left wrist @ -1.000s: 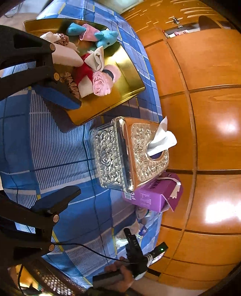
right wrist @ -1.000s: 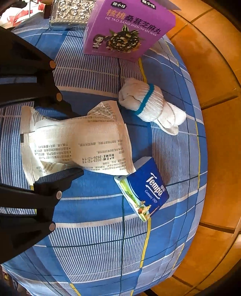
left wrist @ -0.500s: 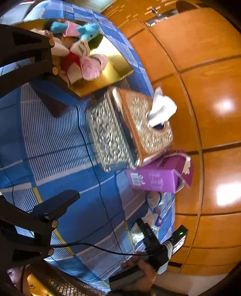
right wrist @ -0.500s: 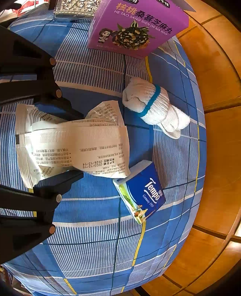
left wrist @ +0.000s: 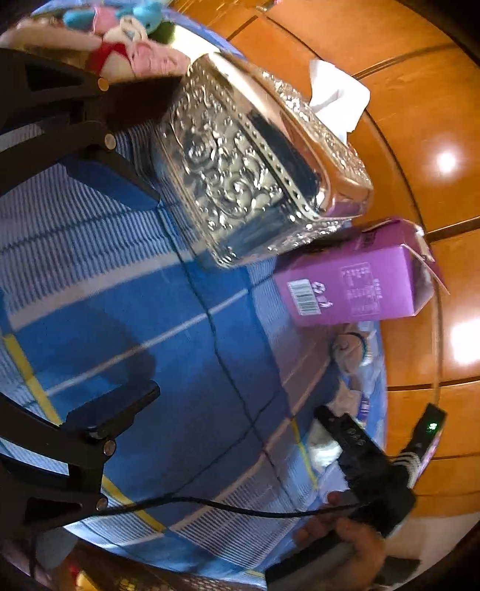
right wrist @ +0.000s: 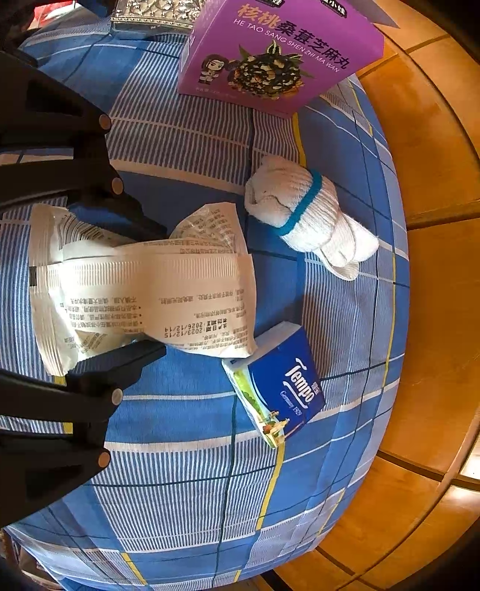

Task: Organize soft objects
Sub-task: 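Close the right tool on the white printed paper packet on the bed, then carry the paper packet over the gold tray and open the right tool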

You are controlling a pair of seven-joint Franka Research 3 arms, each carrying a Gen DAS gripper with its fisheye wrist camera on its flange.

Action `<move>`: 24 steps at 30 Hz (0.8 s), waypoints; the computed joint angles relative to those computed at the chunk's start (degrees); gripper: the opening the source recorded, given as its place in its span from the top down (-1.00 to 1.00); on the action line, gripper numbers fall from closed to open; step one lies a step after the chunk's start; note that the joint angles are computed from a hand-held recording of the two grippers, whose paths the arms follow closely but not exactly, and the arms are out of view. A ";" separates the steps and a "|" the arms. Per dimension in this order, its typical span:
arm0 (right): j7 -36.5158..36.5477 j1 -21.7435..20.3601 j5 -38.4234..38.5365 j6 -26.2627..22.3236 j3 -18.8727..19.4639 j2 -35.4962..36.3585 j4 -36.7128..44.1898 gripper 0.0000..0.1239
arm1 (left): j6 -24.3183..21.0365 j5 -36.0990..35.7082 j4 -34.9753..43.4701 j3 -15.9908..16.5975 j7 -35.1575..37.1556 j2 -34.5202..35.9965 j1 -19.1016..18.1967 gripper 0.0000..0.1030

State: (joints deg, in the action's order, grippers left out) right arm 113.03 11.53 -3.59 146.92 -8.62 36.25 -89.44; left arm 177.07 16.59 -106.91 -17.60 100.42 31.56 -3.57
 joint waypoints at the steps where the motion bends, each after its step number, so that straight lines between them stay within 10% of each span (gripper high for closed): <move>1: 0.16 0.26 -0.32 0.04 -0.22 0.00 -0.03 0.13 | -0.36 -0.63 0.36 -1.02 0.15 0.43 0.89 -0.86; 6: 0.22 0.33 -0.70 0.48 -0.33 -0.06 -0.29 0.16 | -3.28 -6.99 2.03 -8.20 1.86 3.00 7.43 -1.00; 10: 0.37 -0.15 0.23 0.89 -0.06 -0.25 -0.62 0.20 | -2.29 -6.88 1.16 -6.97 1.37 2.21 6.37 -1.00; 17: 7.22 2.03 -2.77 2.41 -3.83 -1.19 -2.31 0.41 | -3.87 -8.87 -0.31 -11.39 6.35 0.64 10.15 -0.05; 24: 11.42 1.32 -5.26 2.63 -4.18 -3.70 -2.94 0.42 | -2.49 -16.09 -3.80 -16.86 10.89 -3.81 16.70 -0.05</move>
